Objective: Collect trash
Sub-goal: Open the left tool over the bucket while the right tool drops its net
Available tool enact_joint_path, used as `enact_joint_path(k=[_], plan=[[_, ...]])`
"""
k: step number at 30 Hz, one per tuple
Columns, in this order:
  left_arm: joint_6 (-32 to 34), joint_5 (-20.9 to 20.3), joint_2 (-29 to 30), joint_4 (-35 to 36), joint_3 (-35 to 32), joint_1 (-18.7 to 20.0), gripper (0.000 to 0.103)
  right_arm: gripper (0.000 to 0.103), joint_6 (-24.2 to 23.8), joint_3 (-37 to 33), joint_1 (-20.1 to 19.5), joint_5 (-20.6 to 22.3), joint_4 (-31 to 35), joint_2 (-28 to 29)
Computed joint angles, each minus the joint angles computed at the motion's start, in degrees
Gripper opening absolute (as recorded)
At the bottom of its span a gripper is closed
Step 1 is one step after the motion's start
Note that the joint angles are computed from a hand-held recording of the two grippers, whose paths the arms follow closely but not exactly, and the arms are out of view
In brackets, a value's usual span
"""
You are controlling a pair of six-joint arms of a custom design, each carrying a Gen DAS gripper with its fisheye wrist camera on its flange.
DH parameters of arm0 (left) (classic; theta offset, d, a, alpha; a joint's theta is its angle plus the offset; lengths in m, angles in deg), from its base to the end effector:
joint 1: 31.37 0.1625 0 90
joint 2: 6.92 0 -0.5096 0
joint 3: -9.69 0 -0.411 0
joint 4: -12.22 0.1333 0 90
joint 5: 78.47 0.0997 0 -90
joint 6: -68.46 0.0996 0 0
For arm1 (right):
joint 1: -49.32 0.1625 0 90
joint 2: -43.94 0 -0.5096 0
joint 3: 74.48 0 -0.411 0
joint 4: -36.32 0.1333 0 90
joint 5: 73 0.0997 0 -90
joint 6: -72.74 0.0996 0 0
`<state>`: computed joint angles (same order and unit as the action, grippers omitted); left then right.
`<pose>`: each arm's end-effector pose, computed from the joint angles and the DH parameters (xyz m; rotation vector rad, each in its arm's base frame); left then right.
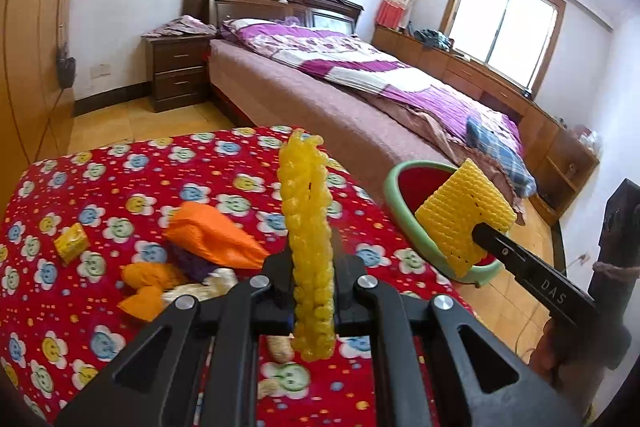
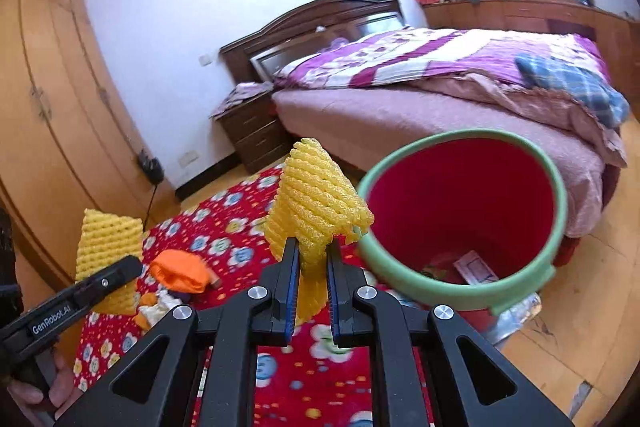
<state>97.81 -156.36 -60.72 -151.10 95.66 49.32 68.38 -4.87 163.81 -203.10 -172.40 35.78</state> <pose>0.0247 -0.8026 0.3472 0.7813 2.5477 -0.9351 0.4024 -0.7165 -0.0835 0.1281 -2.3246 1.3731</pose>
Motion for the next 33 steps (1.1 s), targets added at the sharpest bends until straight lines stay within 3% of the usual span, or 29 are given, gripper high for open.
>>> enact_joint_path(k=[9, 16, 26, 33], plan=[[0.9, -0.89, 2.72, 3.08, -0.69, -2.35, 0.011, 0.013, 2.6, 7.76, -2.31, -3.44, -8.4, -3.78], [0.68, -1.16, 5.32, 5.07, -2.02, -3.89, 0.011, 0.015, 4.29, 10.03, -4.58, -5.25, -10.58, -5.08], [1.68, -0.22, 8.67, 6.73, -4.26, -5.09, 0.011, 0.026, 6.55, 12.14, -7.06, -3.69, -9.33, -6.22], [1.85, -0.1, 10.71, 8.66, -6.17, -5.48, 0.011, 0.028, 7.06, 13.71, -7.91, -2.7, -10.7, -6.89]])
